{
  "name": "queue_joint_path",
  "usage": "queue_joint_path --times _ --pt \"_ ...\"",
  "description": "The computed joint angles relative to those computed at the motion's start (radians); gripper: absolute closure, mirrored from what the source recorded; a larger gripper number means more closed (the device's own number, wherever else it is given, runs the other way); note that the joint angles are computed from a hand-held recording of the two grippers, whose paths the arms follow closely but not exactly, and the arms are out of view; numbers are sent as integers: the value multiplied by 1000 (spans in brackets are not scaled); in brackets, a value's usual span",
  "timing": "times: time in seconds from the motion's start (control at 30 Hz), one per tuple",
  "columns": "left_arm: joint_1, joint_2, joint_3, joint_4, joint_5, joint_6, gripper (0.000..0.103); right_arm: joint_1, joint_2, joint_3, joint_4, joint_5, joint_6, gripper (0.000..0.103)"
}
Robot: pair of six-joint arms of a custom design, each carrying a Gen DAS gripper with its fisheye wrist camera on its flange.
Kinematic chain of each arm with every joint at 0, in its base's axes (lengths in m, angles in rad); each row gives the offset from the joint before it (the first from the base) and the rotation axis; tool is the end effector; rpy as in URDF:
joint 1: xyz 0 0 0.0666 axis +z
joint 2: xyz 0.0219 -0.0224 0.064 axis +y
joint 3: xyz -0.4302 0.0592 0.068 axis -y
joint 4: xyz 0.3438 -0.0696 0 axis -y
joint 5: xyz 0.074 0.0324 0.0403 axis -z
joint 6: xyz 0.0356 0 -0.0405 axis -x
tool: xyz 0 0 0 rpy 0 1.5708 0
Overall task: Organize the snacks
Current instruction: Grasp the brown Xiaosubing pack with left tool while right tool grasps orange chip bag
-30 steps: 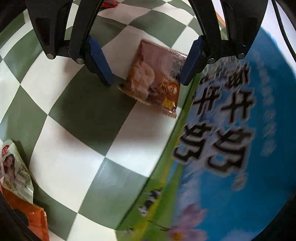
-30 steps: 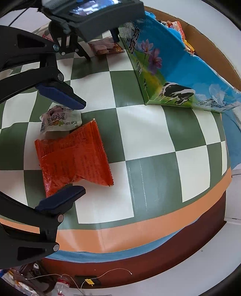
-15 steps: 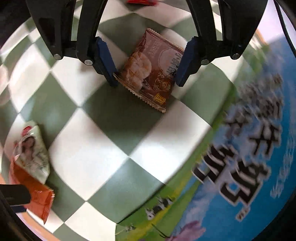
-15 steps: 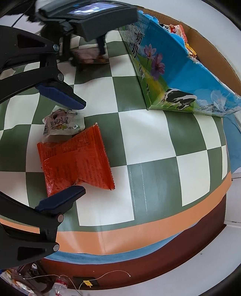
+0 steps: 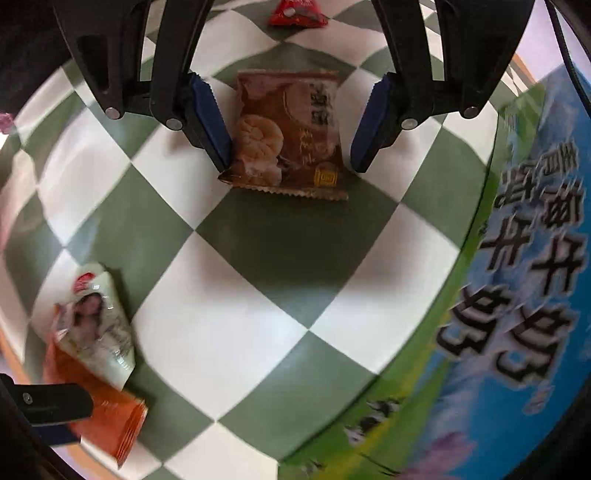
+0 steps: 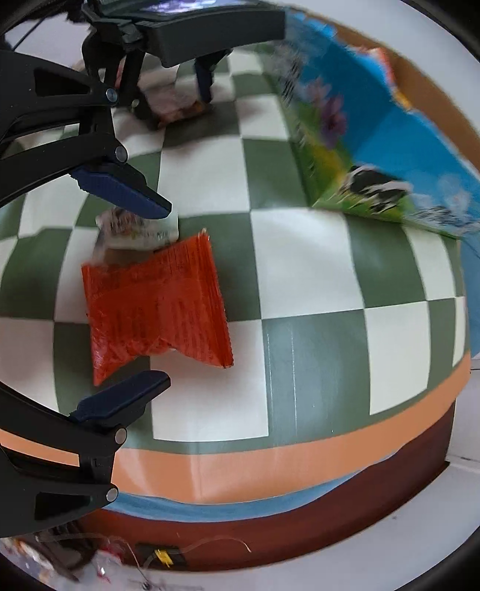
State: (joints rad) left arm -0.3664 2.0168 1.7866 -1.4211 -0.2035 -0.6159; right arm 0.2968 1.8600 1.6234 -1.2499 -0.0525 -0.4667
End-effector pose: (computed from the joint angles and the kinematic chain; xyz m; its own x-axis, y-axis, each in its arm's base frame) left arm 0.5576 -0.2067 0.3024 -0.5481 0.8163 0.1820 0.8364 0.5353 0.1180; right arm 0.5284 0.1631 0.3338 -0.9843 0.1688 -0.0517 0.1641 0.9828 0.0846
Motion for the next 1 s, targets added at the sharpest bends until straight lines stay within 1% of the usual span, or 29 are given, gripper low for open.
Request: queue_joint_path --times 0.03,0.07,0.1,0.13,0.17,0.23,0.27,0.37,0.43,0.5,0.57,0.63,0.7,0.73,0.77,0.83,0.9,0.97,1.0 --pt "-1 10 9 -1 6 18 39 2 12 5 -13 17 5 22" --pt "1 9 9 -2 20 39 40 2 18 0 -8 24 6 30" --pt "3 8 8 0 40 78 43 -1 18 -9 6 16 6 41" --pt "10 11 14 -9 58 122 47 -4 16 -22 23 17 0 42" --pt "31 23 51 -39 71 146 49 -5 13 -31 34 19 -6 44" --pt "51 21 47 -68 86 284 49 -10 -1 -53 59 15 -33 45" --pt "65 31 62 -80 101 331 49 -11 -7 -61 64 14 -40 45" --pt "111 21 41 -71 177 491 49 -16 -36 -99 68 -6 -49 46" --pt "149 25 35 -79 222 522 49 -13 -62 -137 72 -26 -57 46" --pt "164 14 4 -79 256 550 49 -5 -85 -169 70 -42 -66 46" --pt "168 -2 -30 -70 266 552 49 9 -106 -198 64 -54 -71 46" --pt "173 16 -14 -84 280 541 48 25 -123 -221 60 -70 -79 46" --pt "179 33 -2 -101 316 528 39 30 -131 -235 58 -91 -91 45" --pt "192 52 20 -115 339 515 32 26 -135 -241 64 -98 -105 41" --pt "204 58 20 -116 359 507 31 21 -135 -243 65 -103 -115 31" --pt "218 67 27 -125 364 493 31 15 -143 -247 55 -102 -119 19" --pt "244 68 26 -142 354 466 31 22 -153 -250 54 -94 -120 19" --pt "261 46 -6 -141 323 453 31 31 -145 -229 30 -87 -110 19" --pt "256 23 -61 -107 320 460 31 37 -139 -220 16 -75 -100 19"
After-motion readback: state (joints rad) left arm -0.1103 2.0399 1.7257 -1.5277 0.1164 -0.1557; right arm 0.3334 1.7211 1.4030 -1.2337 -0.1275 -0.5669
